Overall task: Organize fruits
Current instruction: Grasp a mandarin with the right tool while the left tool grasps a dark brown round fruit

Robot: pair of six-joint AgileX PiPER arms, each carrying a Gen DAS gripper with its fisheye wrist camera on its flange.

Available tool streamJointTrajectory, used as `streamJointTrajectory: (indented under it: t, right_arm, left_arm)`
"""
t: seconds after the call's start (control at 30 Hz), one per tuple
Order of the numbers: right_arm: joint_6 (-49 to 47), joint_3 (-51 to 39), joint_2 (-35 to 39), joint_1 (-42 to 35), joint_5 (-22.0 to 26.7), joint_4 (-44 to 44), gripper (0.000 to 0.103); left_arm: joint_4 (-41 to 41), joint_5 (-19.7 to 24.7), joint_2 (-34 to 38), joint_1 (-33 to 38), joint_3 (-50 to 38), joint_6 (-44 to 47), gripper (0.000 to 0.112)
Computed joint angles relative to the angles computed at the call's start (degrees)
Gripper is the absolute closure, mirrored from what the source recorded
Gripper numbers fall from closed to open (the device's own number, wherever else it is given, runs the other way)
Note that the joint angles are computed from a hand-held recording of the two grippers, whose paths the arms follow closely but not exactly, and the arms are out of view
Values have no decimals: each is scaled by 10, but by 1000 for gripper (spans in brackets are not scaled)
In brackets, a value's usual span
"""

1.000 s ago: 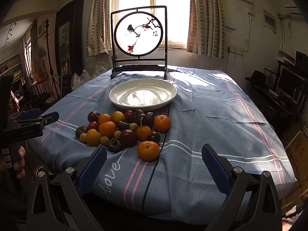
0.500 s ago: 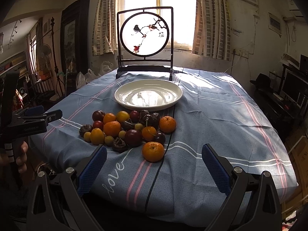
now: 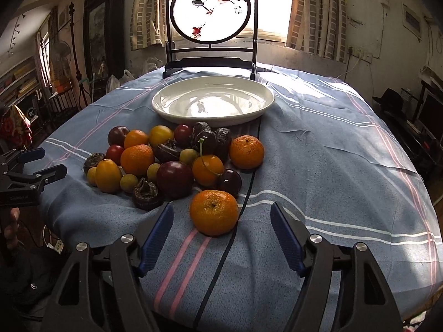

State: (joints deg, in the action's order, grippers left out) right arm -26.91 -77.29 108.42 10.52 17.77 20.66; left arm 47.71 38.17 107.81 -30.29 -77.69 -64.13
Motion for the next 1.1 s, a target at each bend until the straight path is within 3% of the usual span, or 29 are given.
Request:
streamJointTrajectory:
  t: [0.07, 0.13, 0.2, 0.33, 0.57, 0.63, 0.73, 0.87, 0.97, 1.03, 1.1]
  right_arm:
    - [23, -21, 18, 9, 9, -28, 40]
    - [38, -38, 35, 18, 16, -52, 54]
    - [89, -37, 43, 25, -4, -110, 60]
    - [54, -38, 46, 20, -13, -61, 60]
    - [78, -54, 58, 20, -2, -82, 59]
    - [81, -54, 58, 20, 0, -84, 59]
    - [58, -59, 62, 17, 6, -55, 59]
    - [35, -56, 62, 12, 6, -26, 59]
    - [31, -57, 63, 11, 7, -21, 59]
    - [31, -58, 63, 11, 8, -20, 59]
    - [27, -59, 64, 10, 10, -16, 59]
  left_arm:
    - [-1, 0, 4, 4, -1, 5, 14]
    - [3, -1, 10, 9, -3, 9, 14]
    - [2, 1, 24, 13, -16, 20, 14]
    - [-31, -12, 48, 24, -44, 75, 14]
    - [18, -32, 84, 19, -72, 96, 14]
    - [-11, -42, 96, 31, -89, 141, 15]
    - [-49, -81, 92, 45, -84, 193, 28]
    - [-127, -131, 84, 58, -71, 271, 55]
    - [-177, -172, 83, 73, -58, 307, 57]
    - [-263, -184, 86, 87, -62, 375, 57]
    - [-281, -189, 87, 88, -64, 393, 59]
